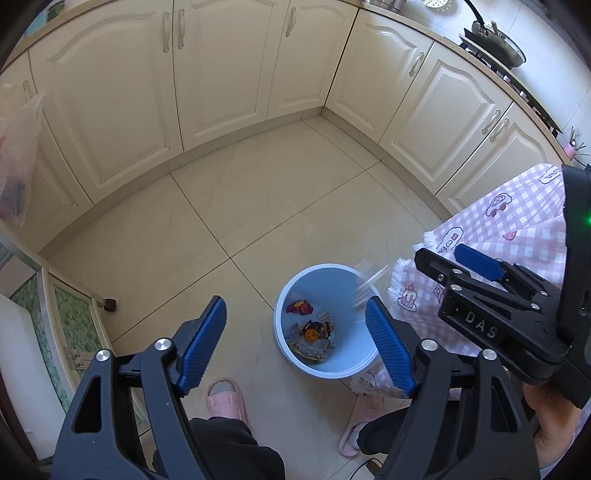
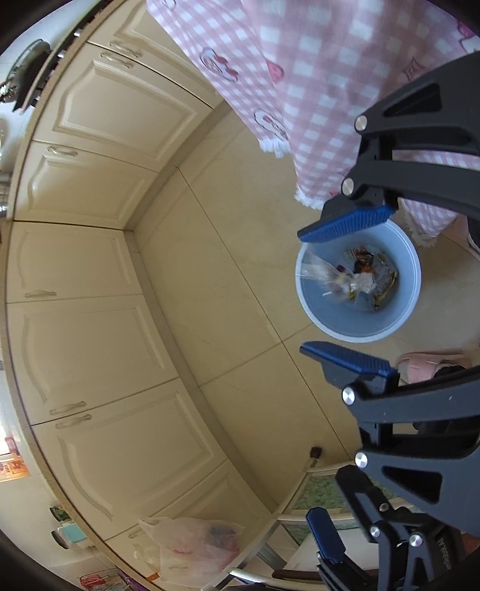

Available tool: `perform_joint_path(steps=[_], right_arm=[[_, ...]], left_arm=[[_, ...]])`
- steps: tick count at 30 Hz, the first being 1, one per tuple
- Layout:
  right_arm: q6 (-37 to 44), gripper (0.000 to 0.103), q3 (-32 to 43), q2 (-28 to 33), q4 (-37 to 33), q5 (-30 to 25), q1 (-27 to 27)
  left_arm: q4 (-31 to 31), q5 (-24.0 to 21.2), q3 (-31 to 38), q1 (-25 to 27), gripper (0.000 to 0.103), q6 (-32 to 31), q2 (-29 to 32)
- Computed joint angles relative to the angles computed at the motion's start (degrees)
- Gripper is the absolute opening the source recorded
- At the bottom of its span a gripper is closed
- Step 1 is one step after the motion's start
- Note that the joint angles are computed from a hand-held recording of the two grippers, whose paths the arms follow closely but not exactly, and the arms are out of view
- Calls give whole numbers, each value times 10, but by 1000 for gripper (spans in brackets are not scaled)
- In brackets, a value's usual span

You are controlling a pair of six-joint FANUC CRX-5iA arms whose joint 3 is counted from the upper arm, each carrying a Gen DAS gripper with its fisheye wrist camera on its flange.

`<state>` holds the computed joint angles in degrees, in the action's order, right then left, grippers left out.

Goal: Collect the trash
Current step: 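Lower the pepper and plastic bag into the blue bucket and open both tools, then move both open tools back toward the table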

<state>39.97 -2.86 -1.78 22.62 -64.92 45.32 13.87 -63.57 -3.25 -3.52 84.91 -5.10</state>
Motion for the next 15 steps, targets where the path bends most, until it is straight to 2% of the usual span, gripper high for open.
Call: perform_joint_path(steps=[1, 7, 15], right_arm=[[-7, 57, -2, -3, 8, -1, 4], [-30, 60, -14, -34, 43, -20, 21], [-86, 61, -37, -92, 131, -65, 83]], left_arm=[[1, 2, -1, 0, 82, -1, -4], [12, 10, -2, -5, 83, -10, -23], [42, 20, -8, -14, 83, -39, -63]])
